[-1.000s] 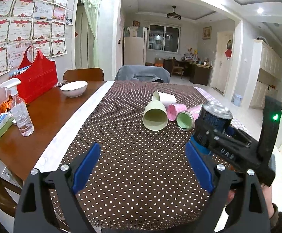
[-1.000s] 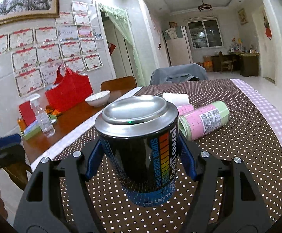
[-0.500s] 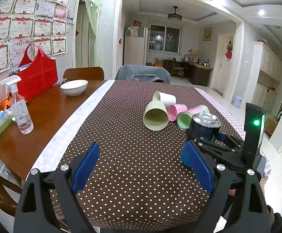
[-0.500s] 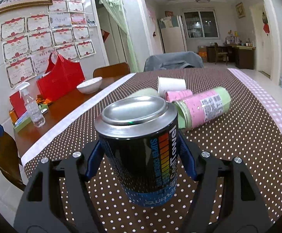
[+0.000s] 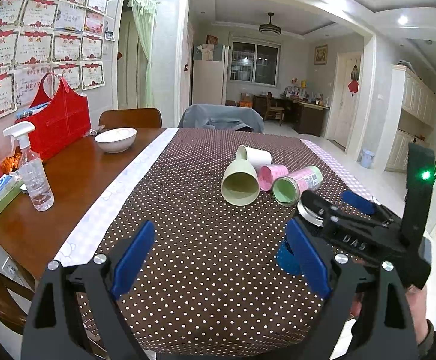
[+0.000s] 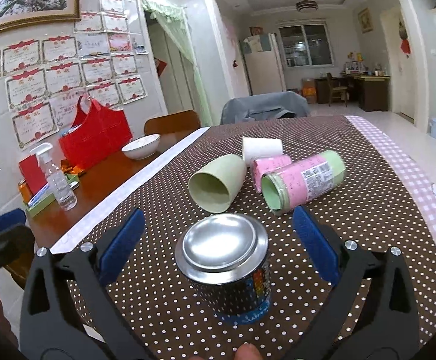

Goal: Flip cup upside down
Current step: 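Lower the can onto the tablecloth, blue cap down, with the right gripper, then open the right gripper and pull it back from the standing can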

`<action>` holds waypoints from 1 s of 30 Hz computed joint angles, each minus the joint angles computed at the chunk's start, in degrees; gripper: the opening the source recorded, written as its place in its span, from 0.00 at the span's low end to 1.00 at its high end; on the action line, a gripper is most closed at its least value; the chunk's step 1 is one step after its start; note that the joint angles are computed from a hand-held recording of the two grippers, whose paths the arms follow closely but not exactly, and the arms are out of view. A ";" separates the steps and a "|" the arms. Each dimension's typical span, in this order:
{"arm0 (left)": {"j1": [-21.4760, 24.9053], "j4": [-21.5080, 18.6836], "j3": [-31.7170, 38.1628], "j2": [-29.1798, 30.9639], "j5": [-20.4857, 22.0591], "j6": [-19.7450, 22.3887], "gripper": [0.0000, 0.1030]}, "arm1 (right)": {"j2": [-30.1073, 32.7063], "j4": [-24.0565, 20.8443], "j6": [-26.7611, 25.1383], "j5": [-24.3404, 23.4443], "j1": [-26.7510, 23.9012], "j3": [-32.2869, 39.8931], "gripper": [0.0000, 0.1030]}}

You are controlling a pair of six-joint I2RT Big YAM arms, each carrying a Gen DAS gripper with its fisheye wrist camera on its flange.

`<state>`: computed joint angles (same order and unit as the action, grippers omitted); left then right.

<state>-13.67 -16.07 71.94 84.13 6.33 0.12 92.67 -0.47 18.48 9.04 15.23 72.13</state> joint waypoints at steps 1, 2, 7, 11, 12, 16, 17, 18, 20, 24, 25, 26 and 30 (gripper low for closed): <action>-0.10 0.06 -0.10 -0.21 -0.27 0.07 0.85 | -0.30 -0.12 0.35 -0.11 -0.02 -0.04 0.94; -0.16 0.06 -0.16 -0.35 -0.49 0.14 0.85 | -0.75 -0.41 0.76 -0.15 -0.01 -0.10 0.94; -1.04 -0.44 -0.14 -0.94 -3.00 1.28 0.85 | -2.89 -3.05 2.18 1.22 0.32 -0.14 0.94; -1.95 -0.22 -0.49 -1.56 -4.87 2.27 0.87 | -5.35 -4.76 3.83 2.12 0.56 -1.12 0.94; -2.02 -0.11 -0.55 -1.73 -5.01 2.44 0.87 | -5.87 -5.10 4.17 2.50 0.64 -1.37 0.94; -2.52 1.50 -1.51 -2.91 -6.10 3.05 0.87 | -8.36 -7.13 5.74 4.16 1.03 -2.21 0.94; -2.68 2.25 -1.89 -3.34 -6.54 3.43 0.87 | -8.91 -7.21 5.85 4.41 1.09 -2.46 0.94; -2.88 2.76 -2.18 -3.66 -6.95 3.69 0.87 | -9.53 -7.22 5.86 4.85 1.26 -2.80 0.94; -3.32 4.17 -2.94 -4.38 -7.78 4.40 0.90 | -10.80 -8.02 5.76 6.45 1.83 -3.19 0.94; -3.51 6.66 -4.30 -5.73 -7.09 3.84 0.96 | -12.97 -9.09 5.56 9.08 2.94 -4.13 0.94; -3.48 6.77 -4.43 -5.96 -6.64 3.42 0.96 | -13.67 -9.02 5.29 10.03 3.38 -4.61 0.94; -3.46 6.86 -4.47 -6.08 -6.53 3.19 0.96 | -14.08 -9.08 5.16 10.65 3.64 -4.83 0.94; -3.58 6.98 -4.87 -6.88 -6.07 2.47 0.96 | -16.14 -9.12 4.54 13.68 5.02 -6.10 0.94</action>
